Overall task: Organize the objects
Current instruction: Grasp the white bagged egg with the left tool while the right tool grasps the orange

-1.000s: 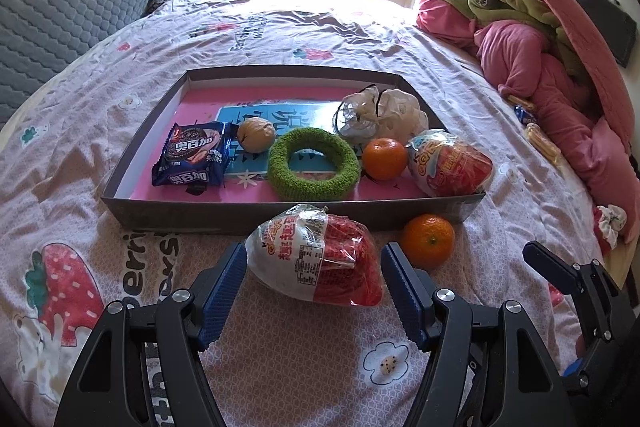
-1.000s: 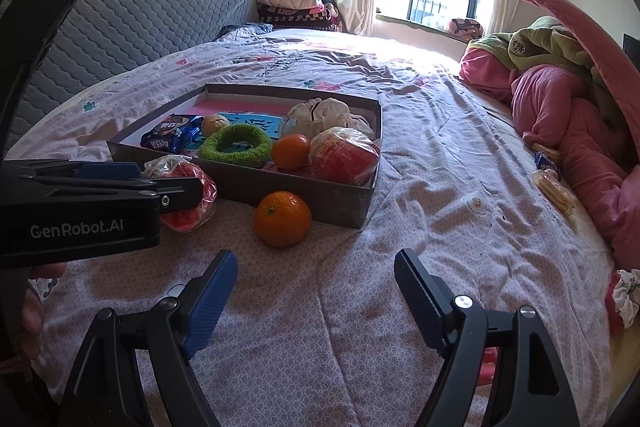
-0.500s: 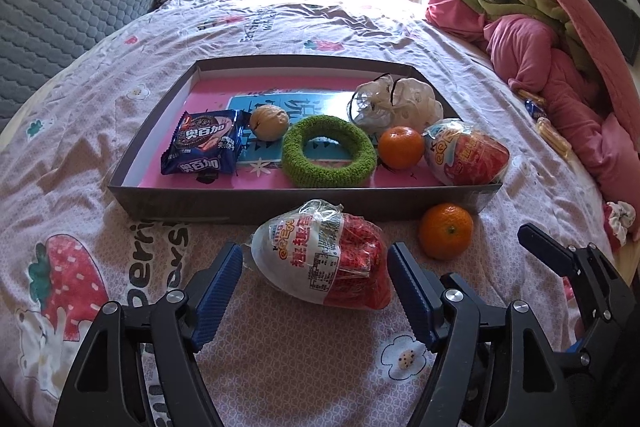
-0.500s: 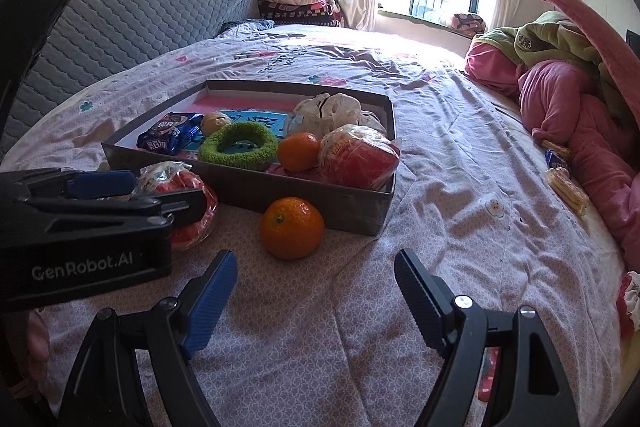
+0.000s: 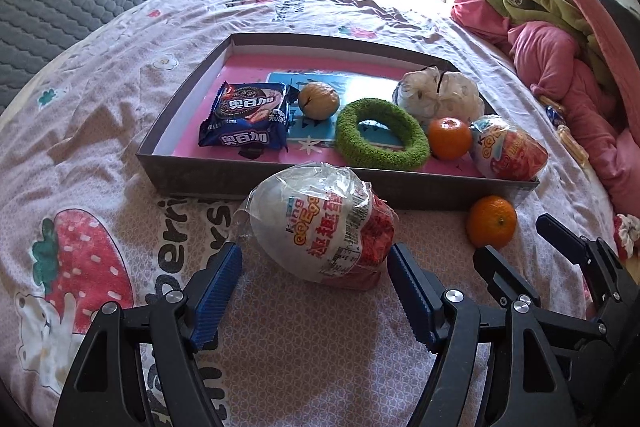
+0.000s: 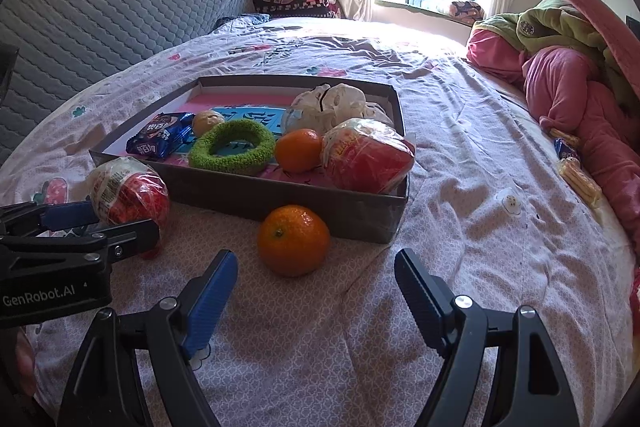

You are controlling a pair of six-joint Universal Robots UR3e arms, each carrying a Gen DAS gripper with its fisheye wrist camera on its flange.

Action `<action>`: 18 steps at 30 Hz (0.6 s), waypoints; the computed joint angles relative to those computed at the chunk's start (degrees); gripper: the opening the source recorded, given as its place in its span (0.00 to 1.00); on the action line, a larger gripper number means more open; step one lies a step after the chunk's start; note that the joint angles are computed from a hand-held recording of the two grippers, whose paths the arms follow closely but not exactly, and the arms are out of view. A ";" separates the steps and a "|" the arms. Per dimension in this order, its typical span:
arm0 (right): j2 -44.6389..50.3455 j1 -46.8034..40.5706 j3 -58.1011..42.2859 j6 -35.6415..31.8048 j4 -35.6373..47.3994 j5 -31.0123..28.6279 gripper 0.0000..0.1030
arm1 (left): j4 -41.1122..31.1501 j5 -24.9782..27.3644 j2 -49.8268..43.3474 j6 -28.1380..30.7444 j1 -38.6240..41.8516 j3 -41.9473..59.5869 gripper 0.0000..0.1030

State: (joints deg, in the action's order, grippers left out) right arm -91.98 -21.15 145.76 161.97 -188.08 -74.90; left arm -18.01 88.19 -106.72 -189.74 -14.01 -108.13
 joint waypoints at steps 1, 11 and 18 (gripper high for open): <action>0.32 0.21 -0.07 0.11 -0.41 -0.28 0.78 | 0.04 -0.19 -0.09 0.06 0.31 0.04 0.75; 4.22 2.83 -2.66 2.21 -2.39 -2.65 0.78 | 1.00 -2.45 -1.68 -0.18 3.64 1.30 0.75; 6.19 4.42 -5.35 4.25 -0.74 -3.76 0.72 | 2.03 -5.82 -2.70 0.40 6.23 0.80 0.75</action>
State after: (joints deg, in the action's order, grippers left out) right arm -85.79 -16.73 140.41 166.22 -188.82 -78.66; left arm -15.98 82.37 -109.42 -189.34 -7.78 -107.33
